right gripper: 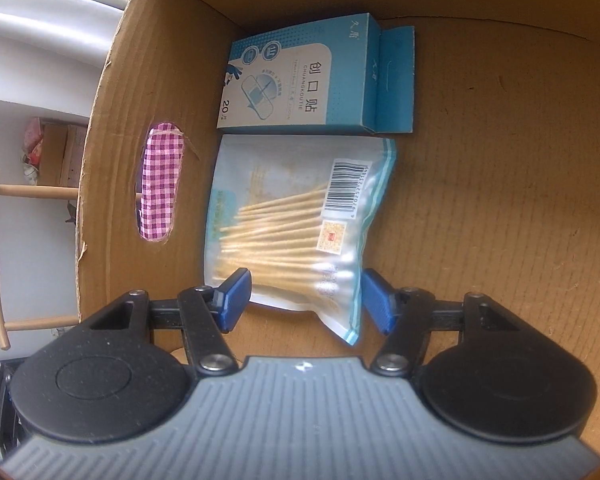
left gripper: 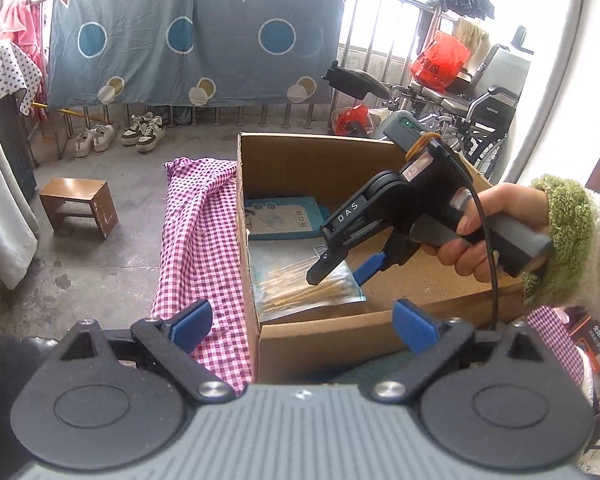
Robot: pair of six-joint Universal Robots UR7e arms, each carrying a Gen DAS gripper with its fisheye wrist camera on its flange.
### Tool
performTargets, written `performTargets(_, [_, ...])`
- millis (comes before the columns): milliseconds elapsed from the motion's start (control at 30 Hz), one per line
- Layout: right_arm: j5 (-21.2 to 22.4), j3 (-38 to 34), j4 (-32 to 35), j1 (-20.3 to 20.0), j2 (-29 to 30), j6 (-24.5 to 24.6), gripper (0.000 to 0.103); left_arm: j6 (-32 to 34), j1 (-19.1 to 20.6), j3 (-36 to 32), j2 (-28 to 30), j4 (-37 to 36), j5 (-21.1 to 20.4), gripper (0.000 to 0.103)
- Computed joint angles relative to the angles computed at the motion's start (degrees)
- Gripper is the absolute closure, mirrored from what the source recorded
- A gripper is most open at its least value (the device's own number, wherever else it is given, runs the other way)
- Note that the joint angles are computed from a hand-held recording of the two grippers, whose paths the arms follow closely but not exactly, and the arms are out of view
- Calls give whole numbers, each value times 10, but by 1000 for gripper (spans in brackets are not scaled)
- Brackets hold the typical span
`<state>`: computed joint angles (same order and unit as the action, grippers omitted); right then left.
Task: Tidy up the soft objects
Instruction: 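Lower the cotton swab bag beside the bandage box and open the right gripper, then grasp the light-blue towel by its edge with the right gripper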
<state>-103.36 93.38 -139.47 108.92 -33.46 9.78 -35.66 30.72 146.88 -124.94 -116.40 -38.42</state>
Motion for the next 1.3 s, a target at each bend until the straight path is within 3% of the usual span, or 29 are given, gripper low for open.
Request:
performTargets(200, [-16,0,-11,12,3,-13,33,-55,-2,12,-58,49,-8,5])
performTargets(433, [-19,75,-109,16,-59,-36,33,-156,-69,13,-148,184,6,2])
performTargets(667, [68,250,-266,-1,-216,-53,33,-214,-132,10,-196,300,-16,2])
performTargets(800, [116,361,-352,-6,-298,-51,33,-193,-133,16,-193,293,-56,3])
performTargets(900, [135,424,-397,-5,-327,-62,33,-180,-130,28,-193,276,-82,9])
performTargets(1067, [128,485,-487,5,-285,-68,39,-184,-107,41,-164,245,-99,30])
performTargets(1133, [101,489,-518,18,-255,-64,46,-178,-87,44,-150,222,-104,36])
performTargets(1233, [46,475,-541,38,-206,-65,48,-151,-44,48,-128,166,-119,47])
performTargets(1300, [23,461,-536,46,-183,-69,48,-139,-28,51,-125,144,-119,49])
